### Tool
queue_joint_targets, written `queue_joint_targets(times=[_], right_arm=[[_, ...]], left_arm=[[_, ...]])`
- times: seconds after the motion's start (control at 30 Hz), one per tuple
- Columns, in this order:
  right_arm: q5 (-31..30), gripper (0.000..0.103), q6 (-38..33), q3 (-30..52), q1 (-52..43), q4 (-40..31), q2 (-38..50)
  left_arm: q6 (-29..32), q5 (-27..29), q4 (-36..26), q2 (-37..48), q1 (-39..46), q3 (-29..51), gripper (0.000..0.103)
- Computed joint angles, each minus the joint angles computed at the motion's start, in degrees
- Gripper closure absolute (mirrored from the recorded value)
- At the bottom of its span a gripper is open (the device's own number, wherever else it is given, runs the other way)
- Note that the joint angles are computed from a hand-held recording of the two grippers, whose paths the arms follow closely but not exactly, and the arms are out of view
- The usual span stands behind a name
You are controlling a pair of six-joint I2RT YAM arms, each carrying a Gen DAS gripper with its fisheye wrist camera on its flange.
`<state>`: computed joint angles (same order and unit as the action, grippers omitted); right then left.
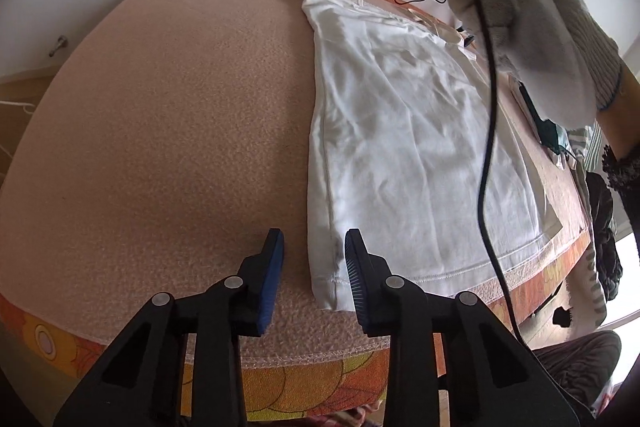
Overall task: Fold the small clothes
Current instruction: 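Grasp the camisole side edge at the hem while the right tool grasps near the neckline, then fold the held side edge over toward the middle with both tools, then open them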
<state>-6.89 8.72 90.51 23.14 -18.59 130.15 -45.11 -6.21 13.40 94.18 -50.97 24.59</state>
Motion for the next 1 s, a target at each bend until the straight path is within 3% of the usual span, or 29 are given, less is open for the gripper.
queue_joint_targets(times=[0.13, 0.4, 0.6, 0.67, 1.0], right_arm=[[2.6, 0.049, 0.1, 13.9, 1.0, -7.7, 9.7], [11.9, 0.060, -0.6, 41.5, 2.4, -23.4, 26.7], [13.6, 0.084, -1.1, 59.3, 1.4, -33.1, 36.2], [12.9, 0.094, -1.4, 58.7, 0.9, -32.4, 35.9], [8.8, 0.097, -1.6, 28.5, -2.6, -14.5, 18.3]], left_arm=[[0.1, 4.1, 2.9, 0.1, 1.7, -1.1, 0.082], [0.6, 6.8, 5.9, 1.4, 2.7, -1.3, 0.095], [0.4, 8.2, 11.1, 0.6, 2.7, -3.4, 0.099], [0.9, 7.3, 10.4, 0.0, 1.9, -2.8, 0.099], [2.9, 3.8, 8.2, -2.7, -3.4, 0.1, 0.099]])
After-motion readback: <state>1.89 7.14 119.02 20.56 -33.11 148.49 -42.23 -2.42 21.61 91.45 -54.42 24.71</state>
